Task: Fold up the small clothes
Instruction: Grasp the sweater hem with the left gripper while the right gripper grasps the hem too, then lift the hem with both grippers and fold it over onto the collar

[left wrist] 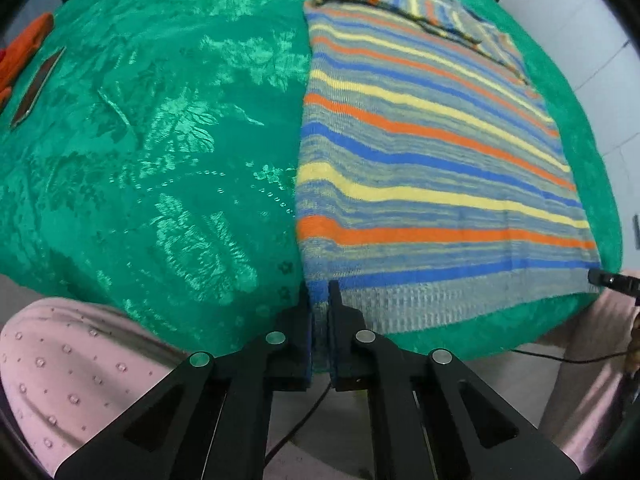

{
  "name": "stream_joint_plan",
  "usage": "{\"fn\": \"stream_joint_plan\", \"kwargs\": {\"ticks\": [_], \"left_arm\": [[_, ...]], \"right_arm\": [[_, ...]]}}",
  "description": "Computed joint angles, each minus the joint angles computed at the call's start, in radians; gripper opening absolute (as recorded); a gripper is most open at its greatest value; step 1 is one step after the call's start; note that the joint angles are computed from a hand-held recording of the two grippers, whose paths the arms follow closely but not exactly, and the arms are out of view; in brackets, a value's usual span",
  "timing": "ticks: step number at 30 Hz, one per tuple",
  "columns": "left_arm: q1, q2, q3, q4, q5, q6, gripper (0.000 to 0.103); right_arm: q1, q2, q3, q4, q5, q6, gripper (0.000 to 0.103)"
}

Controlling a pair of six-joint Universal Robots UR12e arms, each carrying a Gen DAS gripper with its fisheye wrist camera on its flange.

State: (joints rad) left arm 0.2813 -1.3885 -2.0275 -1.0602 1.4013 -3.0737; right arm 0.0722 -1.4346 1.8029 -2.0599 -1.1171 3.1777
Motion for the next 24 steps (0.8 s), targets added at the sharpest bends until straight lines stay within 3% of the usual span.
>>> {"fn": "stream_joint_plan", "kwargs": {"ticks": [3,6,8,11,15,18,21,24], "left_arm": [[0.020,0.026,-0.002,-0.017,-0.039,0.031,0.003],[0.065,0.030,0.018,-0.052,-0.149,0.023,0.003],[0.091,0.018,0.037,-0.051,-0.224,0.007,0.003],[0.110,-0.046,0.089,0.010,-0.325,-0.077,0.003],[0.109,-0.160,0.167,0.122,-0.371,-0.198,0.003],[0.095,-0.260,0.255,0.180,-0.383,-0.277,0.003],[0.069,-0.354,0.356,0.197,-0.350,-0.306,0.003],[0.053,-0.432,0.451,0.182,-0.333,-0.306,0.003]], "right_arm": [[-0.005,-0.023,0.006,-0.001,0.008,0.001,0.004],[-0.027,-0.038,0.004,-0.004,0.076,0.010,0.004],[-0.043,-0.034,0.002,-0.042,0.132,0.028,0.004],[-0.067,-0.005,-0.001,-0.168,0.235,0.131,0.005],[-0.076,0.096,-0.070,-0.351,0.265,0.300,0.005],[-0.076,0.186,-0.160,-0.427,0.269,0.391,0.005],[-0.069,0.287,-0.290,-0.436,0.258,0.439,0.005],[-0.063,0.375,-0.423,-0.387,0.260,0.450,0.005]]}}
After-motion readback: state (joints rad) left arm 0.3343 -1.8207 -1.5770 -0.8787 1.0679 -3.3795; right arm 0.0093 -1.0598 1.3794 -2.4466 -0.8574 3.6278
